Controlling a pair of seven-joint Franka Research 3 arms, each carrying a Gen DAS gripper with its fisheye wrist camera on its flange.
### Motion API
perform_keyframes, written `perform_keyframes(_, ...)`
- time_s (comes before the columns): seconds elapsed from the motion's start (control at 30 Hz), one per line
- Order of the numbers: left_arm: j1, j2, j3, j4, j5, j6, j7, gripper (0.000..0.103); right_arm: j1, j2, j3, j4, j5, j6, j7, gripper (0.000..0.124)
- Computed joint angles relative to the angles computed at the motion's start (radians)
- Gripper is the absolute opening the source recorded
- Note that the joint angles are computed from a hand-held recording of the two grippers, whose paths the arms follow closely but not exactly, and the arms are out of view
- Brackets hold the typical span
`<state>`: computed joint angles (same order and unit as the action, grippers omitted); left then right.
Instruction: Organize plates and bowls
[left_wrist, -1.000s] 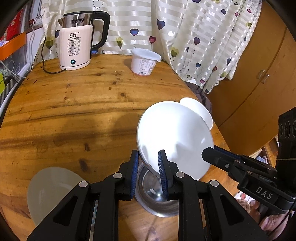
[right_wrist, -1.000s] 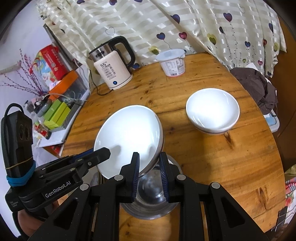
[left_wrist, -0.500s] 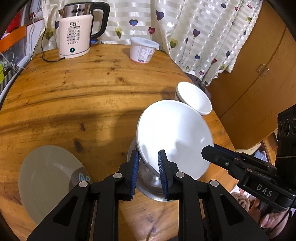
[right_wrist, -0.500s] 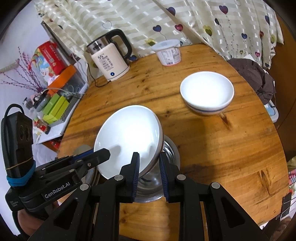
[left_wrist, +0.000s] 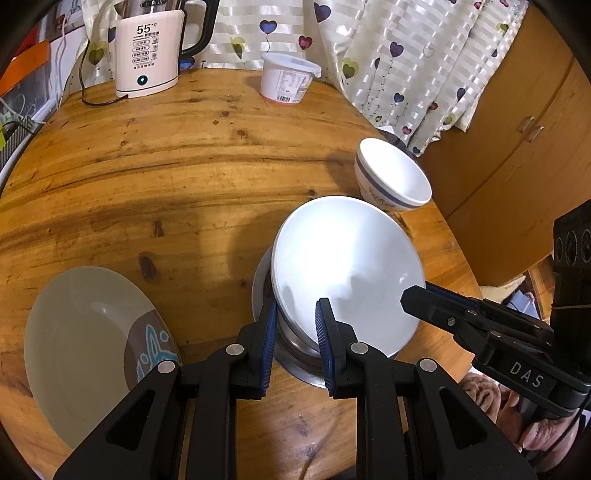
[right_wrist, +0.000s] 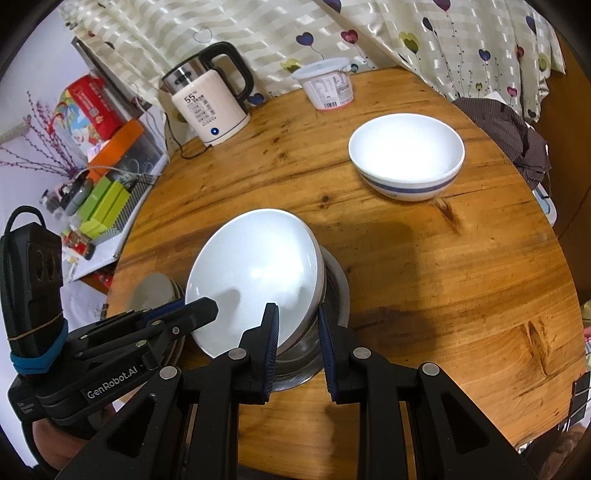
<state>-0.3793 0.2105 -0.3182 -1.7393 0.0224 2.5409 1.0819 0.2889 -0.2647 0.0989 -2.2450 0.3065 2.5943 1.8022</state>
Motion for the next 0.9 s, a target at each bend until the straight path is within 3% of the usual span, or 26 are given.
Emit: perform_keyframes(0.9, -0.001, 0.013, -0.002, 0.011, -0.014, -0.031, 0.011, 0.022, -0.002, 0.017, -0.002, 0.01, -0.008, -0.036, 0.006, 0.023)
